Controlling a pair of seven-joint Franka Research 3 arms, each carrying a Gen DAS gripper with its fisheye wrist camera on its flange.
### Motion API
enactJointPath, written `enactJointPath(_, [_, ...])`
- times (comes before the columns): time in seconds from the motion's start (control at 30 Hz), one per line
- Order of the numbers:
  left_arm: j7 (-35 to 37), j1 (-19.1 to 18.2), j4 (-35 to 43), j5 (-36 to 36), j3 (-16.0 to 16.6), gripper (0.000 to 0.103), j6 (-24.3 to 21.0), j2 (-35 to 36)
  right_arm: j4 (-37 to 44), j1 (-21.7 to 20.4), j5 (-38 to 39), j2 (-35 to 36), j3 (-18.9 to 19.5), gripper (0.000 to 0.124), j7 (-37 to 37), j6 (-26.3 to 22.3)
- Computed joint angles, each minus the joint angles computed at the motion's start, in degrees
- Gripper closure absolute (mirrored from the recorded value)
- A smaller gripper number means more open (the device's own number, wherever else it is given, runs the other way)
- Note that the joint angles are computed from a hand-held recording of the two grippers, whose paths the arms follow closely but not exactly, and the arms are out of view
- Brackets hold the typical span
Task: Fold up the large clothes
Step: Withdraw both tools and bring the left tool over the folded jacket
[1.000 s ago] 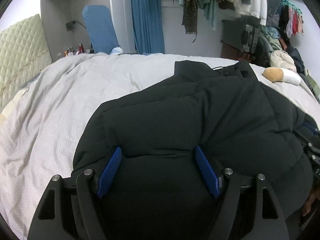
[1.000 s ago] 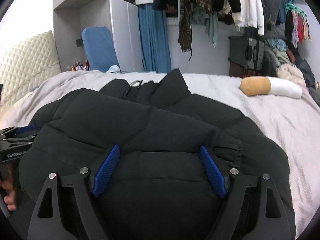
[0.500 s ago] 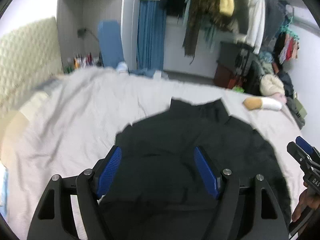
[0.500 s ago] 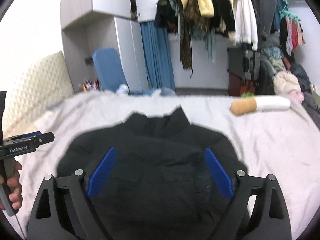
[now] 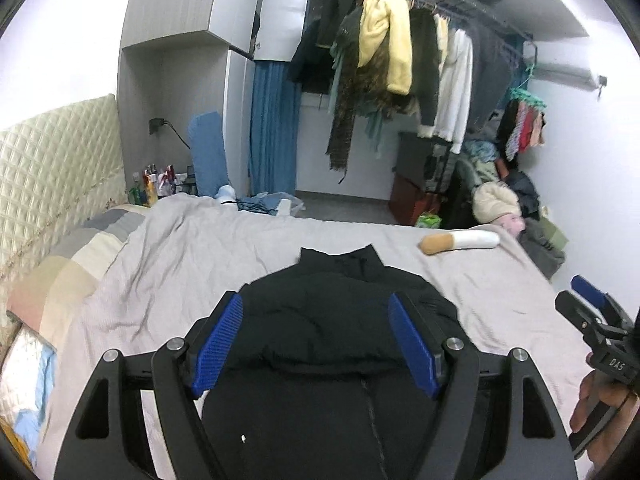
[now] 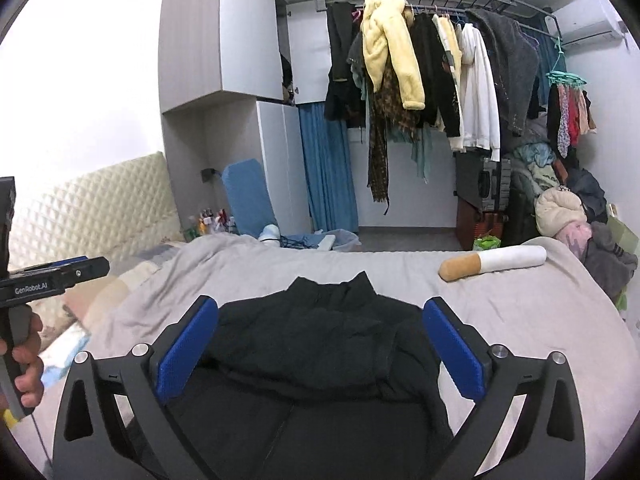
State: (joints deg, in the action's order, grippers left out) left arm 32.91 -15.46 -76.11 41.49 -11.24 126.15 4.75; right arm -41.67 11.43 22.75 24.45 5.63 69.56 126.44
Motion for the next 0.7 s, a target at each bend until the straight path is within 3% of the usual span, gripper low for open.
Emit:
enactJointPath(0.1, [-2.36, -0.4, -5.89, 1.08, -1.04, 0.027, -0.39, -5.08, -11.13, -1.64, 3.23, -7.49, 0.24, 0.021, -2.79, 2.42])
enactJointPath(0.27, [-3.49, 0.81, -14.64, -1.41, -2.93, 0.027, -0.63, -11.75, -22.7, -2.62, 7.1, -15.68, -1.2, 0.021, -5.6, 1.96])
enactJointPath(0.5, [-2.9, 2.7, -27.24, -8.25, -3.96, 0.027, 0.26, -19.33, -33.55, -2.67, 8.88, -22.64, -3.77, 0.021, -7.4, -1.22])
enactJointPath(0.7, [-2.48, 3.72, -37.26, -15.04, -2.57, 0.027, 5.57, -23.47, -38.78, -3.13, 9.26, -25.08, -5.45, 0.021, -6.7, -5.25])
